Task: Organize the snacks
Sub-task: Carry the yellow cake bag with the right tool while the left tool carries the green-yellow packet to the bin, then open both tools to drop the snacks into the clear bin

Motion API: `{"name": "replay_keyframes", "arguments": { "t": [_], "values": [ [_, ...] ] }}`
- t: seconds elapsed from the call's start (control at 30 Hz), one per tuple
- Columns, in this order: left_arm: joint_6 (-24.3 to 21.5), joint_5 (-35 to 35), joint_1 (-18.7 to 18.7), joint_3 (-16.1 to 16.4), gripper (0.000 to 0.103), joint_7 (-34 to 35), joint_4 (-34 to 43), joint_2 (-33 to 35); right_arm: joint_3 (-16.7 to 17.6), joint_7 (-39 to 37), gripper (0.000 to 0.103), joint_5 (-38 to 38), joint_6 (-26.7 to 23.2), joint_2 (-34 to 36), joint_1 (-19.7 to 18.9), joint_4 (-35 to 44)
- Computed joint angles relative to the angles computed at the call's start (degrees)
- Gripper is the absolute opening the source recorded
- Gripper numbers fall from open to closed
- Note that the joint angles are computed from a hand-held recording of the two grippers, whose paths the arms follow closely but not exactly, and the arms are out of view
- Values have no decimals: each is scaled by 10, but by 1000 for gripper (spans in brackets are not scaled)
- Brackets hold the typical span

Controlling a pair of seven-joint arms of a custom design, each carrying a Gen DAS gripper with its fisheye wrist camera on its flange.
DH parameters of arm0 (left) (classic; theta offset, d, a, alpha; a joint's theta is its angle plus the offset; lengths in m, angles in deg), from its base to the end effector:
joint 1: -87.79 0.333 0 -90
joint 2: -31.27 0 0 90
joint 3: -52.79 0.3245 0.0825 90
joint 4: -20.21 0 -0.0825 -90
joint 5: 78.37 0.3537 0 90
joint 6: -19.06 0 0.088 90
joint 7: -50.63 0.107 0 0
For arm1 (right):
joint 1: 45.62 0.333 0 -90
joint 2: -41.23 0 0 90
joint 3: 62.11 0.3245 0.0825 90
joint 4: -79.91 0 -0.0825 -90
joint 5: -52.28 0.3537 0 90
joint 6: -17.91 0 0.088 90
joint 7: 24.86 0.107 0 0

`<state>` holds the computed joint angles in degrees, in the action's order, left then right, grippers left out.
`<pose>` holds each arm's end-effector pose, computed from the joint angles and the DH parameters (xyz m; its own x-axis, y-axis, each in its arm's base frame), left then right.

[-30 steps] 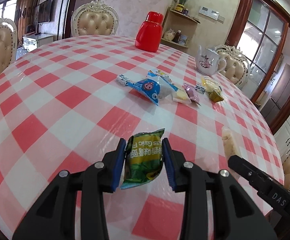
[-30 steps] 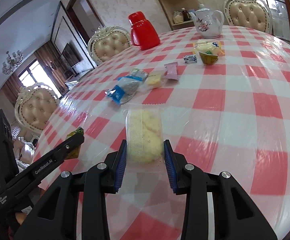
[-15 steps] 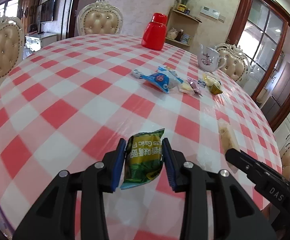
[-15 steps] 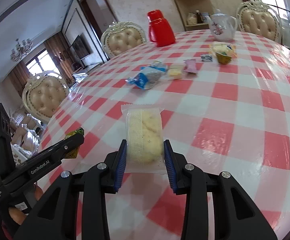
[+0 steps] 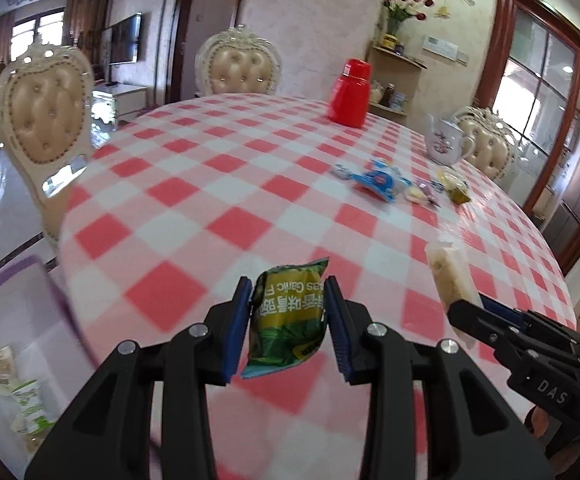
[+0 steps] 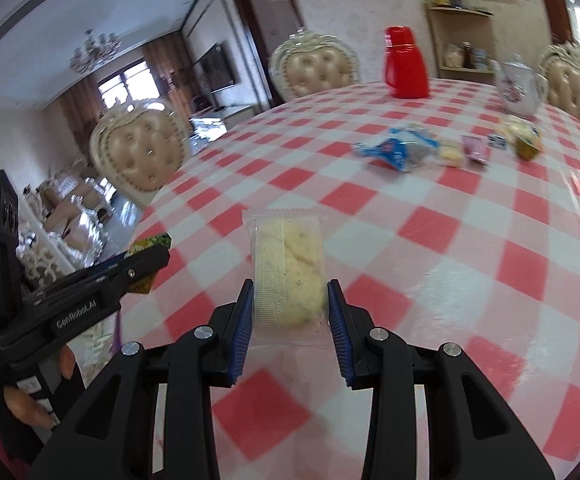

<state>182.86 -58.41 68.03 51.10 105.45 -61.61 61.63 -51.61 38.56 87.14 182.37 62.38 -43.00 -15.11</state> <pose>0.6758 -0.2795 0.5141 -0.1219 -0.9767 0.1768 -0.6288 -0.0618 -0.7751 0.6743 0.1037 0.5107 0.2461 -0.9343 -0.2580 -0.6582 0.0343 -0.7521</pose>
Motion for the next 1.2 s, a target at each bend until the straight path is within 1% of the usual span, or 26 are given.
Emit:
{"name": "replay_keyframes", "arguments": {
  "t": [0.07, 0.17, 0.27, 0.3, 0.37, 0.43, 0.67, 0.77, 0.83, 0.9, 0.93, 0.97, 1.0, 1.03, 1.07, 1.13, 1.2],
  "values": [
    [18, 14, -3, 22, 37, -23, -40, -25, 12, -15, 36, 3, 3, -3, 3, -4],
    [38, 36, 2, 40, 37, -46, -88, -55, 19, -30, 36, 1, 2, -5, 14, -6],
    [45, 57, 10, 47, 37, -58, -123, -80, 27, -45, 36, 1, -6, -4, 25, -4],
    [48, 69, 13, 54, 37, -67, -139, -92, 29, -49, 36, 3, -11, -4, 27, -2],
    [47, 88, 21, 59, 37, -78, -161, -110, 37, -66, 36, 8, -22, -4, 35, 1],
    [42, 113, 29, 64, 37, -90, -180, -128, 38, -77, 36, 5, -29, -4, 47, 4],
    [1, 189, 78, 46, 39, -103, -227, -185, 44, -115, 36, -5, -66, 0, 89, 13],
    [-20, 219, 95, 37, 40, -121, -230, -197, 49, -133, 36, -8, -92, 5, 103, 20],
    [-41, 247, 103, 33, 41, -143, -227, -200, 50, -149, 36, -14, -92, 3, 118, 14],
    [-58, 256, 114, 23, 43, -155, -223, -199, 59, -172, 37, -3, -98, 6, 121, 16],
    [-75, 260, 117, 20, 54, -164, -218, -197, 71, -195, 38, 18, -106, 8, 115, 17],
    [-89, 274, 116, 19, 64, -181, -213, -195, 77, -214, 42, 33, -116, 8, 113, 19],
    [-118, 318, 106, 25, 84, -231, -204, -193, 76, -226, 48, 41, -121, 7, 113, 19],
    [-144, 370, 97, 30, 88, -285, -198, -194, 75, -240, 60, 51, -115, 1, 115, 12],
    [-164, 399, 95, 27, 88, -311, -195, -196, 75, -257, 64, 65, -98, -6, 115, 2],
    [-172, 411, 104, 14, 95, -315, -192, -196, 69, -272, 64, 88, -80, -16, 113, -7],
    [-164, 419, 112, 3, 96, -322, -193, -197, 55, -263, 64, 101, -66, -20, 111, -8]
  ]
}}
